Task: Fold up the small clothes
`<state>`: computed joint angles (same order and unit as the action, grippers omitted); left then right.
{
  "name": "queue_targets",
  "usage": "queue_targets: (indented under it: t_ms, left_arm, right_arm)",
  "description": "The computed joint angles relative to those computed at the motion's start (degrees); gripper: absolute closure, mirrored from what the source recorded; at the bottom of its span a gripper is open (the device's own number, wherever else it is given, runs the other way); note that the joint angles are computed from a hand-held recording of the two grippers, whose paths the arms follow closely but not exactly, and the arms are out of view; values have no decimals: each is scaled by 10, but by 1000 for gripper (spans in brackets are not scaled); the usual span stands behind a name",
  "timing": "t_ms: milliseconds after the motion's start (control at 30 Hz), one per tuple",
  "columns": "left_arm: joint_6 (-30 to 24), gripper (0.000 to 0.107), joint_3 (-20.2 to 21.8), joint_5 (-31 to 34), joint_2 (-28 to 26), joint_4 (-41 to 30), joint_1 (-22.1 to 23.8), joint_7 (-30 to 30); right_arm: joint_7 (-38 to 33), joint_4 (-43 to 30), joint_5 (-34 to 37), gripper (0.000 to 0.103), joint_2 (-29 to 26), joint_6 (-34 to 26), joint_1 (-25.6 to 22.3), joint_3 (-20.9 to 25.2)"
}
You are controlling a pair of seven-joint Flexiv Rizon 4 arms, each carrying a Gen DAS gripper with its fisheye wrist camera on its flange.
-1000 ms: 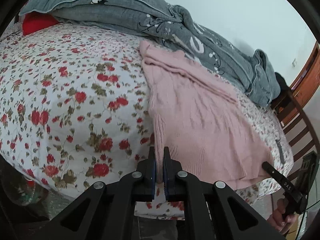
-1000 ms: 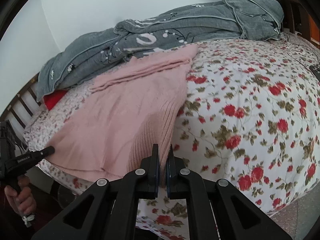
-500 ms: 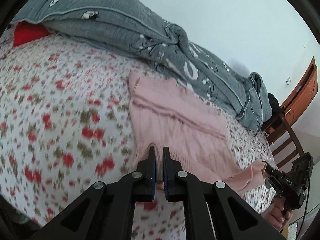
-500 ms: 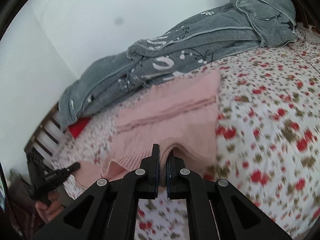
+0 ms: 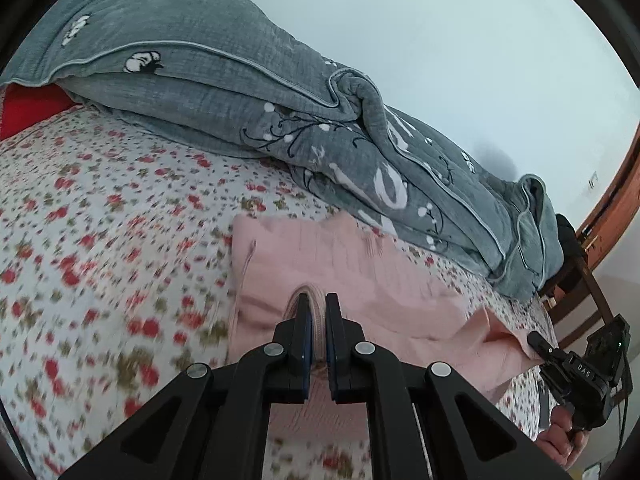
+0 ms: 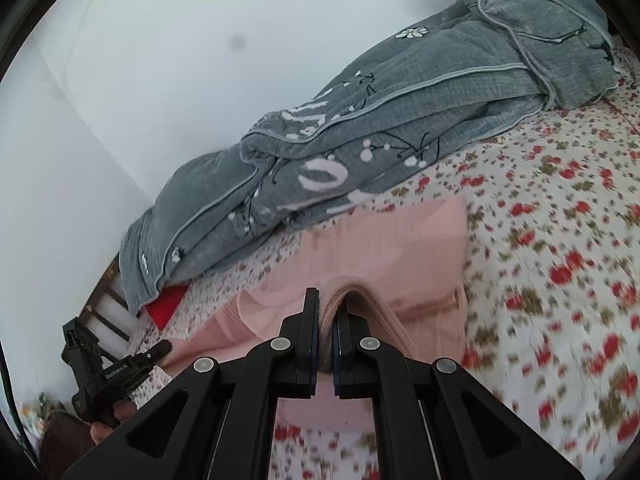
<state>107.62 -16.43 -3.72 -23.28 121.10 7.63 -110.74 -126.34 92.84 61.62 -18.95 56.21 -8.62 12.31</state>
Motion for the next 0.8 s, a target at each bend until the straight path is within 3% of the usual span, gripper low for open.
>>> queue_targets:
  t_ms: [267, 533, 600, 633, 700, 800]
  left_arm:
    - [-63, 100, 11, -50, -97, -144, -17, 44]
    - [-139, 99, 91, -121, -193, -283, -87, 78]
    - [-146, 96, 102, -128, -214, -307, -94, 84]
    - [-137, 89, 108, -128, -221, -312, -99, 87]
    - [-90, 73, 85, -113, -236, -308, -83, 109]
    - [-23, 59, -22, -60, -264, -296, -4, 145]
  right_arm:
    - [83, -108, -85, 98, -106, 21, 24, 2]
    - [221, -212, -238, 92, -223, 44, 83, -29]
    - [242, -222, -278, 88, -247, 73, 101, -43]
    - [245, -226, -288, 87, -256, 85, 102, -41]
    - [231, -228, -296, 72, -272, 118, 93, -23]
    - [227, -220, -315, 65, -288, 162, 89, -10]
